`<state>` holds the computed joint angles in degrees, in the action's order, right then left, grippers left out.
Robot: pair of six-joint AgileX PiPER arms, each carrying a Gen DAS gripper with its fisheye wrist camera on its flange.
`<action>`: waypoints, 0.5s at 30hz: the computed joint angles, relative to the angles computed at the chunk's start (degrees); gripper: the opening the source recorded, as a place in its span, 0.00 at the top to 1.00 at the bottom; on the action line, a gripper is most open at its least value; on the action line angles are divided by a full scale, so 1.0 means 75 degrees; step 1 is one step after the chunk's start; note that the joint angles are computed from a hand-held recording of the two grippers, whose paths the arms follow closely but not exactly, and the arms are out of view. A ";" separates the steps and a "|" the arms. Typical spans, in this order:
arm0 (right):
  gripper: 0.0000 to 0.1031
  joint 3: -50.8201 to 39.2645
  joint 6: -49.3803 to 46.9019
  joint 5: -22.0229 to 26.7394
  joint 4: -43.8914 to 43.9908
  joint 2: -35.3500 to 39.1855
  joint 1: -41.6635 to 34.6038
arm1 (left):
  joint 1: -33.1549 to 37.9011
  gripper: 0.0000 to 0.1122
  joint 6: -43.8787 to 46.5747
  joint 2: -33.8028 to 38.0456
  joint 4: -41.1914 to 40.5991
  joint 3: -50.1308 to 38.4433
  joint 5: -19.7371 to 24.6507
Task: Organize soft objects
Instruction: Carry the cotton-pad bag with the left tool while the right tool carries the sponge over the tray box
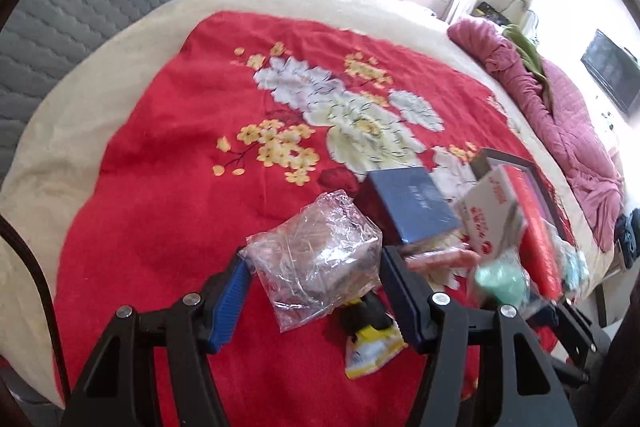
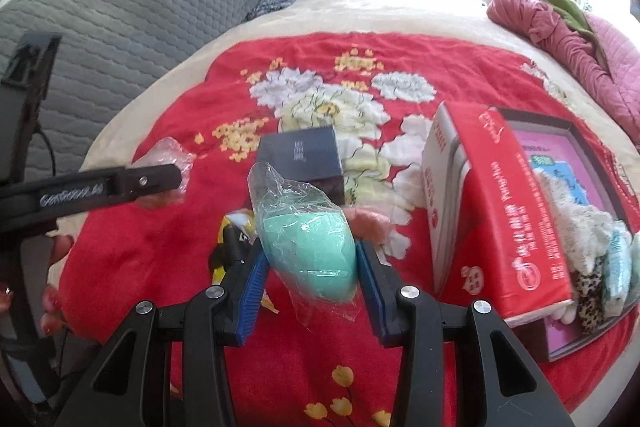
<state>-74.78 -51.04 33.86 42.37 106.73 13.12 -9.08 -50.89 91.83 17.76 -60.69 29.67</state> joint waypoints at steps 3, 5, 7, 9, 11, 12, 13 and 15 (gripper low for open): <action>0.56 0.0118 -0.0155 0.0056 0.0207 -0.0251 -0.0122 | -0.0329 0.43 -0.0395 -0.0305 0.0294 0.0010 0.0221; 0.56 0.0211 -0.0262 0.0088 0.0341 -0.0450 -0.0223 | -0.0573 0.43 -0.0601 -0.0451 0.0464 -0.0026 0.0378; 0.56 0.0280 -0.0415 0.0166 0.0519 -0.0633 -0.0361 | -0.0842 0.43 -0.0770 -0.0528 0.0600 -0.0118 0.0562; 0.56 0.0310 -0.0500 0.0288 0.0599 -0.0775 -0.0496 | -0.0999 0.43 -0.0797 -0.0569 0.0569 -0.0203 0.0680; 0.56 0.0426 -0.0699 0.0254 0.0732 -0.0992 -0.0620 | -0.1255 0.43 -0.1084 -0.0661 0.0814 -0.0261 0.0759; 0.56 0.0462 -0.0782 0.0267 0.0799 -0.1068 -0.0682 | -0.1372 0.43 -0.1156 -0.0674 0.0893 -0.0342 0.0850; 0.56 0.0487 -0.0836 0.0299 0.0888 -0.1142 -0.0765 | -0.1507 0.43 -0.1289 -0.0666 0.1020 -0.0434 0.0954; 0.56 0.0508 -0.0933 0.0459 0.1073 -0.1297 -0.0986 | -0.1680 0.43 -0.1466 -0.0653 0.1139 -0.0588 0.1102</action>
<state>-70.96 -58.04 37.31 50.42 97.00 5.73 -21.67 -61.89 86.92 26.31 -65.10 37.93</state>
